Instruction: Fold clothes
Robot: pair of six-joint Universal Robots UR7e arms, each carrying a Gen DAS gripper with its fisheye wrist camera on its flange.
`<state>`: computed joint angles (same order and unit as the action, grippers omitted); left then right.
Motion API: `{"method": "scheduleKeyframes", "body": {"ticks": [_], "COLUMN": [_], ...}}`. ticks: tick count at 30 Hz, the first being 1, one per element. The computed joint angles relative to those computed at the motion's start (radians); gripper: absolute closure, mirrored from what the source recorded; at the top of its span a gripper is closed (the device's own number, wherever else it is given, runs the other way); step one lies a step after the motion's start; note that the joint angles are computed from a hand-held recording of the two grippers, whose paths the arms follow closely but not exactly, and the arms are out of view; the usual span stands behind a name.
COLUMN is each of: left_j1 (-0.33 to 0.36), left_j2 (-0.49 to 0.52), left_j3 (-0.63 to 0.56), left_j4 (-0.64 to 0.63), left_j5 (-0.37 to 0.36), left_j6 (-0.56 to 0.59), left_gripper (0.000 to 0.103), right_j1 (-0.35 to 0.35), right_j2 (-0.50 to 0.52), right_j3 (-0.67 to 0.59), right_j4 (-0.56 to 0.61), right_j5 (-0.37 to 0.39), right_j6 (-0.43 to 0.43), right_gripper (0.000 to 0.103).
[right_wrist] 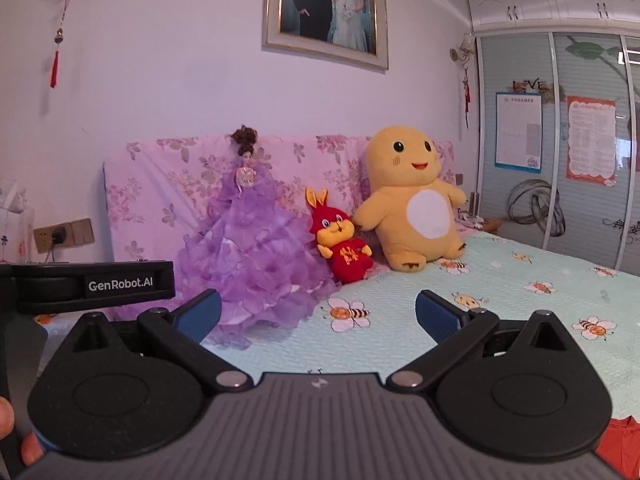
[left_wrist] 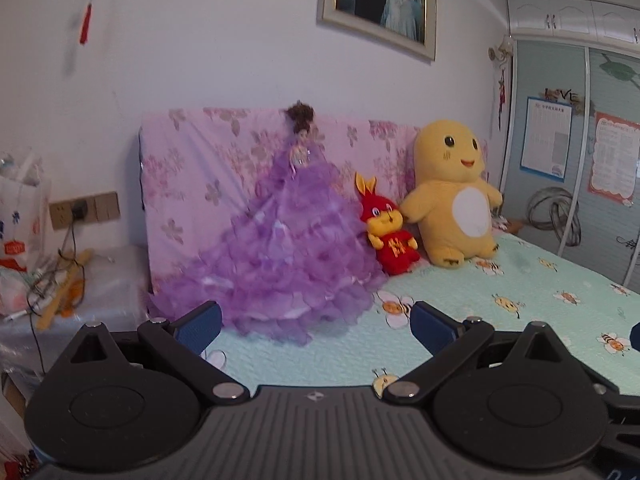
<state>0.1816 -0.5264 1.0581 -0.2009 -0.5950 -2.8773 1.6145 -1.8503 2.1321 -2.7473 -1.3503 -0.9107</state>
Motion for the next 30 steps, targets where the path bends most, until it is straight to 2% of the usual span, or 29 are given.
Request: {"method": "scheduleKeyframes", "body": {"ticks": [8,14,19,23,27,30], "left_j1": [0.013,0.023,0.059,0.111,0.184,0.252], "left_j2": [-0.044,-0.091,-0.112,-0.123,-0.163,-0.144], "left_j3": [0.068,0.138,0.166,0.166,0.18,0.115], "left_j4": [-0.102,-0.207,-0.243,-0.238,-0.277,-0.164], "left_j5": [-0.002,0.017,0.038,0.075,0.149,0.199], "left_j6": [0.045,0.07,0.088,0.105,0.155,0.112], "left_gripper": [0.0,0.0,0.0,0.0,0.0,0.0], "right_j1": [0.024,0.032,-0.002,0.016,0.048,0.057], "right_j2": [0.025,0.034,0.056,0.151,0.269,0.355], "right_j3": [0.005,0.038,0.046,0.008,-0.05,-0.101], "right_j4": [-0.007,-0.06,-0.048,-0.094,-0.163,-0.182], "right_j5": [-0.049,-0.079,-0.049,-0.071,-0.109,-0.115], "right_j6": [-0.035,-0.079,-0.048,-0.036,-0.021,-0.009], "right_gripper": [0.001,0.001,0.001,0.001,0.001,0.001]}}
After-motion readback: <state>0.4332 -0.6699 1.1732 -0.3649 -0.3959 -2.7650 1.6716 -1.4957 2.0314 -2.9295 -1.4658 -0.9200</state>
